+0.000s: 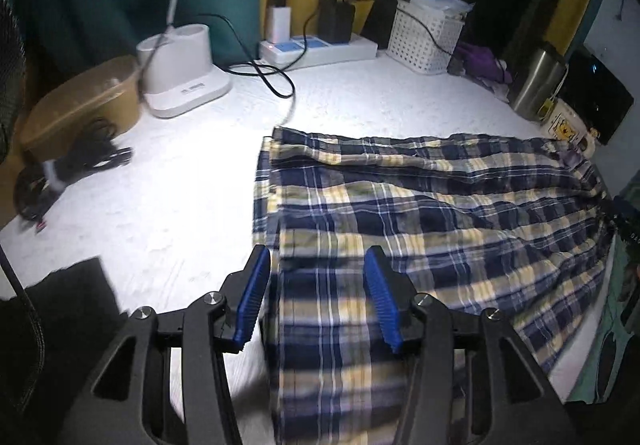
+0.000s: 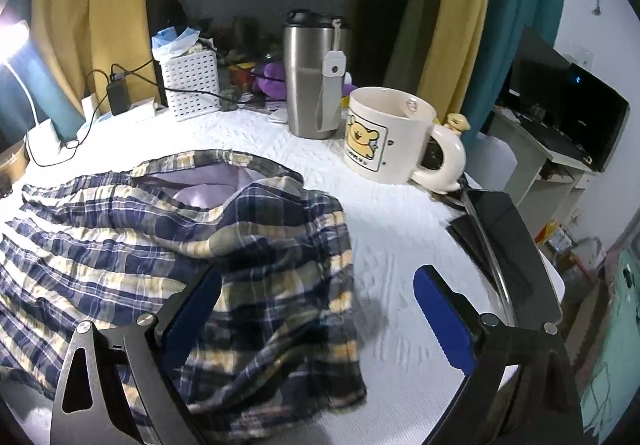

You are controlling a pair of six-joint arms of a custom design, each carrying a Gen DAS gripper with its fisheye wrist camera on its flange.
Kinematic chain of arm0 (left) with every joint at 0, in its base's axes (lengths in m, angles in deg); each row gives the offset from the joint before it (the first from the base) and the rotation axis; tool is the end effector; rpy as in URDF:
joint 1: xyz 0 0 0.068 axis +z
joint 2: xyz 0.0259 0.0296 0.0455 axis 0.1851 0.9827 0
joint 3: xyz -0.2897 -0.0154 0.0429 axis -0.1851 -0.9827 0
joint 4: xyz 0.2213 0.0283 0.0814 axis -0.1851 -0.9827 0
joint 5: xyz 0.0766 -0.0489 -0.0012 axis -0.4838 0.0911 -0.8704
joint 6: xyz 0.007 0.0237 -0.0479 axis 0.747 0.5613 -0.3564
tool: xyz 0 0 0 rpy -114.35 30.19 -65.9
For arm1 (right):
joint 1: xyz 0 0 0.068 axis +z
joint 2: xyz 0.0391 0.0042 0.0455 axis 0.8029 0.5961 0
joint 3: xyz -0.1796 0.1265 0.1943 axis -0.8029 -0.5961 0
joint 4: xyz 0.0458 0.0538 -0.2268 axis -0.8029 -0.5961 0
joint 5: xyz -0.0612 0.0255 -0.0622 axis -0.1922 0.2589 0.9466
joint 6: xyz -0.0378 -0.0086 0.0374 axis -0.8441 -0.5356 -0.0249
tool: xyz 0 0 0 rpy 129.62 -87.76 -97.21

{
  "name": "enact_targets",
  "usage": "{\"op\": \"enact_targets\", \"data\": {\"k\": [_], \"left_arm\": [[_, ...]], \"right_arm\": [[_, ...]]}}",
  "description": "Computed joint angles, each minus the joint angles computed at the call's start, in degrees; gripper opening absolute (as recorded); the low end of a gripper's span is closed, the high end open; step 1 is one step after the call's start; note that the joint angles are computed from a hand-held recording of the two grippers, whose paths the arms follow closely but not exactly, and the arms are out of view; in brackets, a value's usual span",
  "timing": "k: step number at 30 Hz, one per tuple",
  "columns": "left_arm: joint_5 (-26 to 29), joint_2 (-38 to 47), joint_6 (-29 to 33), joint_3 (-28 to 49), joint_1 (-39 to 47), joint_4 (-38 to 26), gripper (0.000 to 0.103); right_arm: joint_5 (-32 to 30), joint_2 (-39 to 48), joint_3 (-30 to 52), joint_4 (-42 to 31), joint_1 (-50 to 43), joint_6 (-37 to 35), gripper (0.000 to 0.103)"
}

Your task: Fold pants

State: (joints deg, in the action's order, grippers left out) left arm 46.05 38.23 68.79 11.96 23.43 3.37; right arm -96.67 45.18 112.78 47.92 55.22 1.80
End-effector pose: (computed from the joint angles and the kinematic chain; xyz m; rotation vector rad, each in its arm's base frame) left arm 0.1157 0.0247 0.2139 -0.4718 2.4391 -0.0321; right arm 0.2901 0.0160 0.2195 -0.5094 2.2946 0.0856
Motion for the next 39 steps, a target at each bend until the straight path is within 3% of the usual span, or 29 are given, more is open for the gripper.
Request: {"op": "enact_targets", "data": {"k": [3, 4, 5, 6, 12, 16, 20, 22, 24, 26, 27, 39], "left_arm": [[-1.4, 4.6, 0.4, -0.9, -0.4, 4.4, 0.049], [-1.3, 5.2, 0.6, -1.2, 0.0, 5.2, 0.042], [-1.4, 5.6, 1.1, -1.7, 0.1, 6.5, 0.003], [-2.2, 6.3, 1.5, -1.7, 0.0, 7.0, 0.0], [-3.8, 6.3, 4.1, -2.1, 3.6, 7.6, 0.0], [-0.4, 8.5, 6.3, -2.4, 8.7, 8.9, 0.0], [1.1, 8.3, 6.0, 0.0, 9.6, 5.5, 0.001], [1.0, 7.2, 6.1, 1.3, 9.9, 3.4, 0.005], [0.0, 6.4, 5.9, 2.6, 9.7, 1.9, 0.019], [0.8, 6.4, 6.8, 3.7, 10.7, 2.0, 0.052], [1.3, 7.1, 7.4, 4.0, 11.3, 2.7, 0.057], [3.0, 21.7, 11.4, 8.0, 9.0, 14.2, 0.058]], "right_arm": [[0.5, 1.4, 0.9, 0.0, 0.5, -0.1, 0.097], [0.6, 1.7, 1.0, 0.1, 0.6, 0.0, 0.097], [0.6, 2.0, 1.2, 0.1, 0.6, 0.0, 0.097], [0.6, 2.3, 1.4, 0.1, 0.7, 0.2, 0.097], [0.7, 3.4, 1.8, 0.6, 1.9, 1.1, 0.097], [1.6, 4.5, 1.9, 1.1, 3.5, 1.3, 0.097], [2.5, 4.9, 2.0, 1.2, 4.2, 1.8, 0.097], [2.7, 4.3, 2.0, 1.2, 4.4, 1.9, 0.097], [2.7, 3.7, 2.4, 1.2, 4.6, 2.0, 0.097], [2.8, 3.2, 3.1, 1.0, 5.1, 2.4, 0.097], [2.8, 2.9, 3.6, 0.9, 5.4, 2.7, 0.097], [2.3, 6.9, 10.2, -3.5, 14.5, 4.7, 0.097]]}}
